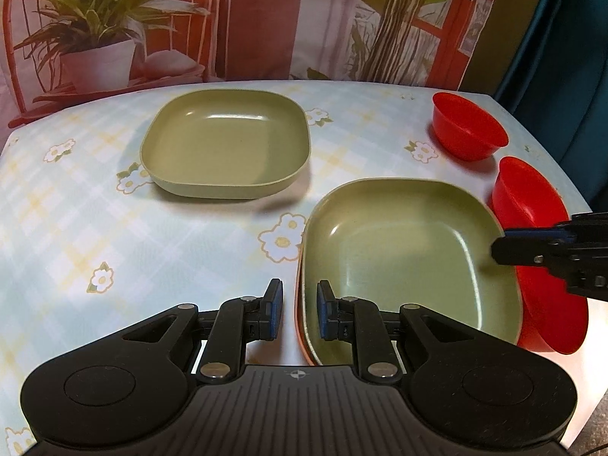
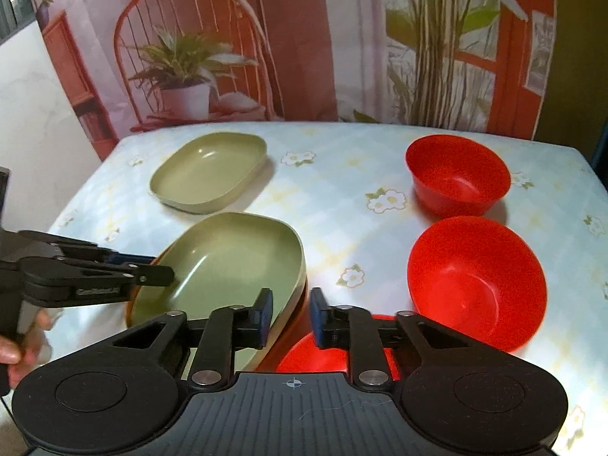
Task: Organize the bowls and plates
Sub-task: 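Lower the olive-green plate onto the orange plate and open both grippers, then move both grippers toward the other olive-green plate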
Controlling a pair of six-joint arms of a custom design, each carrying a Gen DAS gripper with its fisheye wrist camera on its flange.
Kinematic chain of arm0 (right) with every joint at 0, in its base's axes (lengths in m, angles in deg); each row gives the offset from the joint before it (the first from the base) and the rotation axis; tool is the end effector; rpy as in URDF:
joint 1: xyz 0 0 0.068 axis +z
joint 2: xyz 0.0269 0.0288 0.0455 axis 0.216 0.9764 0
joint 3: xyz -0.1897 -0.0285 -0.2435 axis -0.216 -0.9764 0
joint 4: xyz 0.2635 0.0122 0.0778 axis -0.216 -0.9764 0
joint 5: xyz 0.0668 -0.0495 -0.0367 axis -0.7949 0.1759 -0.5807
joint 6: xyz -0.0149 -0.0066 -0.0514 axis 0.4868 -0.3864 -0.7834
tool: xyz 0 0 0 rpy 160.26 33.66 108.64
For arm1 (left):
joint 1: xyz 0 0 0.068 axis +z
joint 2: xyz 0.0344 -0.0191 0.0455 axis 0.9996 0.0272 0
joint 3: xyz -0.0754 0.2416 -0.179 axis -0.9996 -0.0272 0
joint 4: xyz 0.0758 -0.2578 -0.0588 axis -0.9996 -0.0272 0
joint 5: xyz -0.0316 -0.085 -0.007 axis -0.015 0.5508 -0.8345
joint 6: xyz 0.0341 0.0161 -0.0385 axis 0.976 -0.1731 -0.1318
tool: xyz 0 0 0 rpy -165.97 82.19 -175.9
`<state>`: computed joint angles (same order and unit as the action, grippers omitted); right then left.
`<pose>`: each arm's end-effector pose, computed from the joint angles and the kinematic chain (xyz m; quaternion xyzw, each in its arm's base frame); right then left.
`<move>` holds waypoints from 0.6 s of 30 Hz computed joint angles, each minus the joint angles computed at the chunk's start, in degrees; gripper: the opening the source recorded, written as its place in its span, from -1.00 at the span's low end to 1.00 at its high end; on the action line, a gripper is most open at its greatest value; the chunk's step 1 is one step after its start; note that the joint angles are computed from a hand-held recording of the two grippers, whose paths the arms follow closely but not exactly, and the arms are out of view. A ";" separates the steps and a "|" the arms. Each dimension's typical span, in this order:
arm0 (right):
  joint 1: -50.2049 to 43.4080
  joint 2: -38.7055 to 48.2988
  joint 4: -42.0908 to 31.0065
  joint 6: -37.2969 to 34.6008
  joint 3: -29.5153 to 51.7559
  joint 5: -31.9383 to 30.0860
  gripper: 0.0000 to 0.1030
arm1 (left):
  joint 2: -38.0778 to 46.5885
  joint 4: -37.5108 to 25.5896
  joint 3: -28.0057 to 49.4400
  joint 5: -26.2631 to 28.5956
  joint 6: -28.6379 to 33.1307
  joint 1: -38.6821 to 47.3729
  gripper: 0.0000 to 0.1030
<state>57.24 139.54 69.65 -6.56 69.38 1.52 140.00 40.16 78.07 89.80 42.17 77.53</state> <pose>0.1634 0.1473 0.1134 0.0160 0.9438 0.0977 0.3152 0.2182 -0.0507 0.0611 0.1874 0.9295 -0.1218 0.2935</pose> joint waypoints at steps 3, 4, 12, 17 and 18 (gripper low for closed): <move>-0.44 2.06 0.17 -0.91 1.15 -1.15 -0.83 | 0.06 0.05 0.10 0.63 0.04 0.05 -0.63; 0.09 2.40 -0.11 -0.95 1.39 -0.78 -0.83 | 0.15 0.06 0.17 0.68 0.08 0.00 -0.63; 0.82 5.93 -0.89 -1.77 3.17 -1.27 -0.82 | 1.27 0.38 0.80 0.90 0.15 -0.17 -0.63; 0.49 6.66 -2.55 -2.87 4.51 -1.58 -0.82 | 0.97 0.09 0.94 0.59 0.04 -0.07 -0.63; 0.44 6.72 -2.63 -3.06 4.61 -1.58 -0.82 | 0.68 0.29 0.67 0.42 -0.08 -0.17 -0.63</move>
